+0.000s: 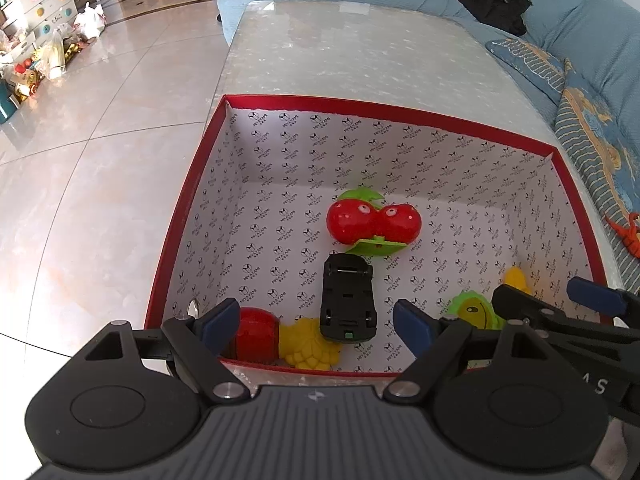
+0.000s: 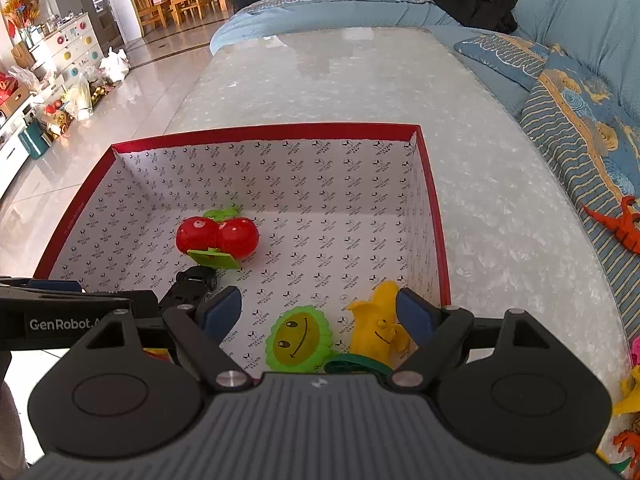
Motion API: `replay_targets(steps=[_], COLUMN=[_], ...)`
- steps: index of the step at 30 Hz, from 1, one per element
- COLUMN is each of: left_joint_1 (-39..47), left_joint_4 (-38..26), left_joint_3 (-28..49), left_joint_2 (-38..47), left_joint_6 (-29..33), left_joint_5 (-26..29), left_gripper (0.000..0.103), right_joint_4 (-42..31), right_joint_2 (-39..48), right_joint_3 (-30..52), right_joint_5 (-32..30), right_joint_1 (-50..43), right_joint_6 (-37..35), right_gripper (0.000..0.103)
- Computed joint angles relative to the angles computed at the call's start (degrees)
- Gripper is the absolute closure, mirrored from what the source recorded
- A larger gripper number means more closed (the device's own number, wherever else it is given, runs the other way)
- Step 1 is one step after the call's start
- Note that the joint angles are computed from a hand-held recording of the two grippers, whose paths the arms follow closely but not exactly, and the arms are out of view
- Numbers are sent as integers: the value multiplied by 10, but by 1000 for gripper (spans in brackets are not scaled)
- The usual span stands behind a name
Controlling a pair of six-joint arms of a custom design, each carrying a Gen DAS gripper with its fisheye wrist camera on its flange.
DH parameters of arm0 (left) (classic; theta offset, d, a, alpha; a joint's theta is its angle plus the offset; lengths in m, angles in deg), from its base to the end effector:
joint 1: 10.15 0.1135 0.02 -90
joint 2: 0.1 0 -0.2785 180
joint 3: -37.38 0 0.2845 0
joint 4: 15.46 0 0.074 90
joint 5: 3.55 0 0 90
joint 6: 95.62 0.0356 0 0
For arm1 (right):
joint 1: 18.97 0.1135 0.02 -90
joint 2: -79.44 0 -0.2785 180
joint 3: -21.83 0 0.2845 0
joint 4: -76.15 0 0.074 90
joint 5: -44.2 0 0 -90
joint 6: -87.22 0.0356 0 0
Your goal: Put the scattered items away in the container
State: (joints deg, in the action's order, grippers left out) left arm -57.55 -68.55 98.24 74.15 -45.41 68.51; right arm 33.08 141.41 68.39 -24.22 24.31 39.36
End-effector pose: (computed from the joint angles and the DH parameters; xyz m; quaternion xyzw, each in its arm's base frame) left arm 0.1869 -0.1871 0.2168 0.0325 0.9670 -0.0283 0.2511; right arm 0.1687 0.1409 0.1924 0.0414 0.9459 0.0486 0.3183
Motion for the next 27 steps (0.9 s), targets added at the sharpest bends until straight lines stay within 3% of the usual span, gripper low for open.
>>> replay_targets(steps=[27], left_joint_1=[-7], left_joint_4=[-33], left_joint_3=[29], left_joint_2=[40], left_joint_6=[7], left_joint_5=[-16], left_gripper=[16], right_joint_4=[11], right_joint_2=[13], right_joint_3=[-5], right_joint_5=[1], right_joint_1=[-2], right_joint_6=[-15], right_gripper=[21])
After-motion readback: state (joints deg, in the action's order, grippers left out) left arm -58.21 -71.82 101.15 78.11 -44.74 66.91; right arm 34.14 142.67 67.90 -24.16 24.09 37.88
